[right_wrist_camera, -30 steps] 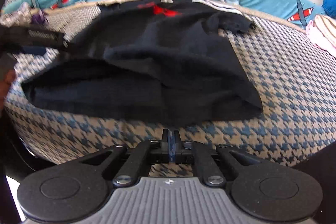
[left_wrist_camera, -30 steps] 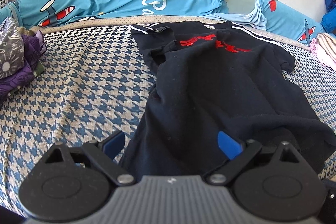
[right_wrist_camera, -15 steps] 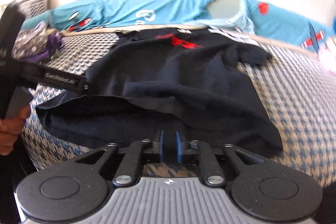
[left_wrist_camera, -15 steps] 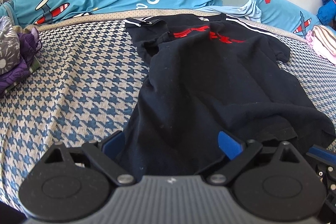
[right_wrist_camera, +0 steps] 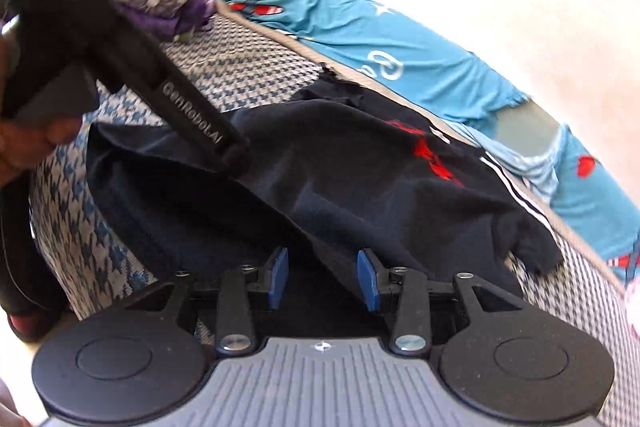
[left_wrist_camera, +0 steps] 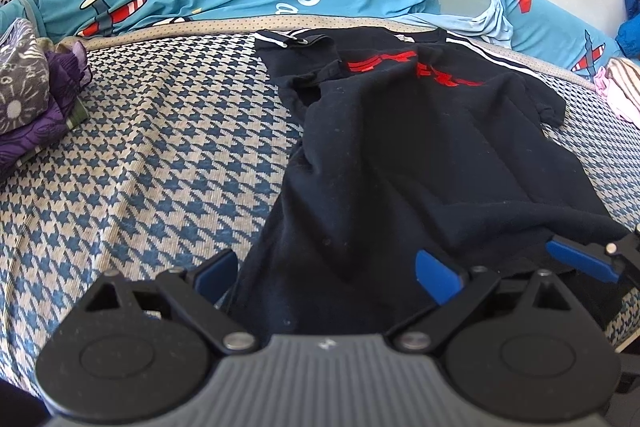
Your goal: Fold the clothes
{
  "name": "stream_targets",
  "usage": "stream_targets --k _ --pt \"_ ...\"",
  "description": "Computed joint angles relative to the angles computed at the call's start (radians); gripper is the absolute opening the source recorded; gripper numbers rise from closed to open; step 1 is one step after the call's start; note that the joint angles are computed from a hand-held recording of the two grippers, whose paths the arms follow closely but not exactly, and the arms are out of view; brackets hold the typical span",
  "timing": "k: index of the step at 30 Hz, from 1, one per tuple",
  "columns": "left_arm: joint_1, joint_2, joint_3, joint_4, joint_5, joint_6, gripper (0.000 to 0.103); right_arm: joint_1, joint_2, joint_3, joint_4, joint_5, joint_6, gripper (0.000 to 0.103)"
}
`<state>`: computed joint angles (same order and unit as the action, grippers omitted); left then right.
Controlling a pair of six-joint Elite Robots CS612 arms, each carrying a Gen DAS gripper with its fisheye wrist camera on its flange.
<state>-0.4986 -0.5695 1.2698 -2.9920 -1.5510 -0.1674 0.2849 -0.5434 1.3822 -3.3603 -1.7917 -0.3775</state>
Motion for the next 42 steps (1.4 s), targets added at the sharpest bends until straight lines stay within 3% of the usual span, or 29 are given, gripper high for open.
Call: stream_targets --k 4,6,7,8,13,18,24,30,33,39,42 --pt "0.001 0.0 -0.001 0.005 0.006 -0.012 0.096 0.002 0.023 -0.025 -0.018 0.002 -0.055 0.035" --pt "0.001 0.0 -0.001 0.002 0.01 -0.016 0.096 0.002 0.029 -0.031 -0.02 0.004 -0.056 0.023" --pt "0.001 0.0 0.0 -0.001 0.01 -0.019 0.096 0.002 0.032 -0.034 -0.022 0.004 -0.056 0.01" --pt "0.002 0.0 0.0 -0.005 0.009 -0.022 0.096 0.001 0.03 -0.034 -0.014 0.011 -0.05 0.004" --pt "0.004 0.0 0.002 -0.023 -0.001 -0.033 0.096 -0.002 -0.006 0.012 0.002 0.073 -0.037 0.002" --pt "-0.001 -0.001 0.01 -0.046 -0.017 0.011 0.097 0.0 -0.04 0.062 0.011 0.156 -0.023 0.002" --pt "-0.007 -0.003 0.015 -0.04 -0.009 0.039 0.097 -0.01 -0.065 0.081 0.104 0.243 0.02 0.002" --pt "-0.006 -0.001 0.006 -0.014 0.026 -0.008 0.097 -0.031 -0.088 0.122 0.046 0.257 0.197 0.004" --pt "-0.006 -0.002 0.005 -0.002 0.038 -0.017 0.097 -0.036 -0.096 0.139 0.002 0.194 0.281 0.005" --pt "-0.007 -0.002 0.006 0.0 0.039 -0.014 0.097 -0.036 -0.101 0.139 0.008 -0.047 0.465 0.01" --pt "-0.008 -0.002 0.005 0.002 0.036 -0.013 0.097 -0.045 -0.111 0.155 0.028 -0.116 0.57 0.011"
